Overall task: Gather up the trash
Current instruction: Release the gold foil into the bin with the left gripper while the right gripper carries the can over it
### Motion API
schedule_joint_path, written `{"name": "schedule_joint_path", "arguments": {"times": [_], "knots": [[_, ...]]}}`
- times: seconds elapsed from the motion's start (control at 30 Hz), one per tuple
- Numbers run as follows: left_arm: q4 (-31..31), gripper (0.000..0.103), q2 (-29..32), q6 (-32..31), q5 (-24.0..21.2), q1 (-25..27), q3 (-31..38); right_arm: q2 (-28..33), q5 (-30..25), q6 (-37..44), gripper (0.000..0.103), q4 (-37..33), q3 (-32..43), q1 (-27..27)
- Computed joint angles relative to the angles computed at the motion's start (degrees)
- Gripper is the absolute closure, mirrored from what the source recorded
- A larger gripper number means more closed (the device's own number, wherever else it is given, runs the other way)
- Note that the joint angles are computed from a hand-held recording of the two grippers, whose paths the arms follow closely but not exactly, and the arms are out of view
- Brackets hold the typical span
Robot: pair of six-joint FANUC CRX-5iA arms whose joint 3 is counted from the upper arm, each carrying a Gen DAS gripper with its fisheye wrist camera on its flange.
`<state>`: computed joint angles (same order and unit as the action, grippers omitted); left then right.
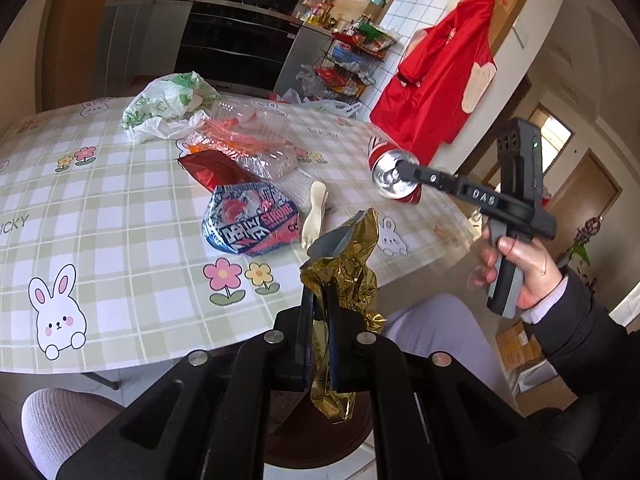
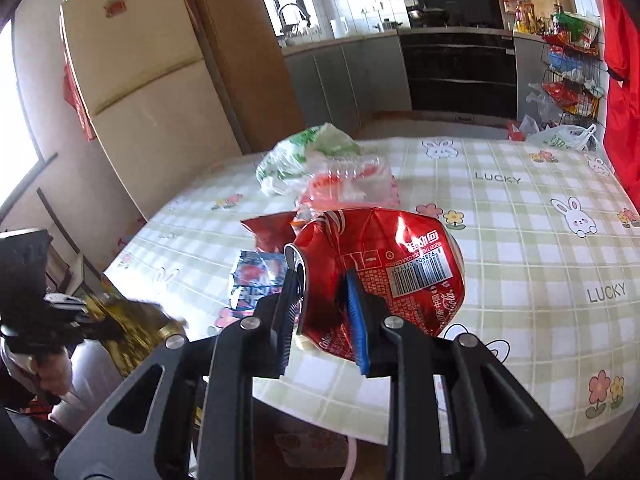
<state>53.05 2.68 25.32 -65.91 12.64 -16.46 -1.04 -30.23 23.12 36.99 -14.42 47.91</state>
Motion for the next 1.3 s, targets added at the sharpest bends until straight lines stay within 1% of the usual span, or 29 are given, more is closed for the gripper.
{"name": "schedule_joint_path", "arguments": {"times": [0.17, 0.27, 0.43, 0.47, 0.5, 0.57, 0.63, 0.7, 0.73, 0.8, 0.83, 0.9, 1.07, 1.17, 1.3], "knots": [[-2.9, 0.096, -1.5, 0.4, -0.8, 0.1, -1.6, -4.3, -0.5, -7.8, 0.076, 7.3, -4.0, 2.7], [-5.1, 0.096, -2.2, 1.0, -0.4, -0.6, -2.1, -6.5, -0.9, -11.3, 0.076, 10.8, -6.0, 4.1], [-7.1, 0.095, -2.4, 2.7, 0.0, -1.9, -2.2, -9.4, -2.1, -15.4, 0.076, 14.8, -8.2, 6.1], [-6.8, 0.088, -2.1, 3.2, -0.6, -2.0, -2.0, -9.8, -2.3, -15.9, 0.076, 15.4, -8.5, 6.4], [-6.0, 0.078, -2.0, 3.2, -0.9, -2.0, -2.1, -10.3, -2.2, -16.2, 0.076, 15.7, -8.7, 6.6], [-4.5, 0.065, -2.7, 3.0, -0.4, -2.0, -2.4, -11.0, -2.5, -16.9, 0.076, 16.4, -9.0, 7.2], [-2.7, 0.061, -3.1, 2.7, -0.1, -1.8, -2.6, -11.8, -2.9, -17.1, 0.076, 16.6, -9.2, 8.0], [-1.3, 0.044, -4.0, 3.1, 1.3, -1.5, -2.7, -11.8, -3.5, -16.3, 0.076, 16.1, -8.7, 8.7], [-0.7, 0.039, -4.7, 3.2, 2.1, -1.3, -2.9, -11.9, -3.9, -15.5, 0.076, 15.5, -8.4, 9.3], [1.7, 0.012, -6.9, 1.2, 4.7, -0.9, -4.2, -12.0, -4.6, -13.9, 0.076, 14.2, -7.8, 10.5], [3.4, 0.008, -8.3, -0.2, 6.8, -0.8, -5.4, -11.9, -5.0, -13.3, 0.076, 13.6, -7.4, 11.1], [6.8, 0.006, -10.6, -2.3, 10.2, -0.5, -7.3, -11.8, -5.2, -11.5, 0.076, 11.1, -6.7, 12.1], [10.8, 0.006, -12.9, -0.7, 15.7, 1.0, -8.5, -9.7, -6.4, -5.3, 0.076, 4.3, -3.7, 14.2], [12.5, 0.006, -13.5, 0.2, 17.5, 2.0, -9.1, -8.4, -6.1, -2.2, 0.076, 0.4, -2.1, 14.7], [12.1, 0.006, -13.9, 2.2, 18.8, 3.4, -9.4, -6.9, -5.8, 1.3, 0.076, -3.2, -0.2, 15.1]]}}
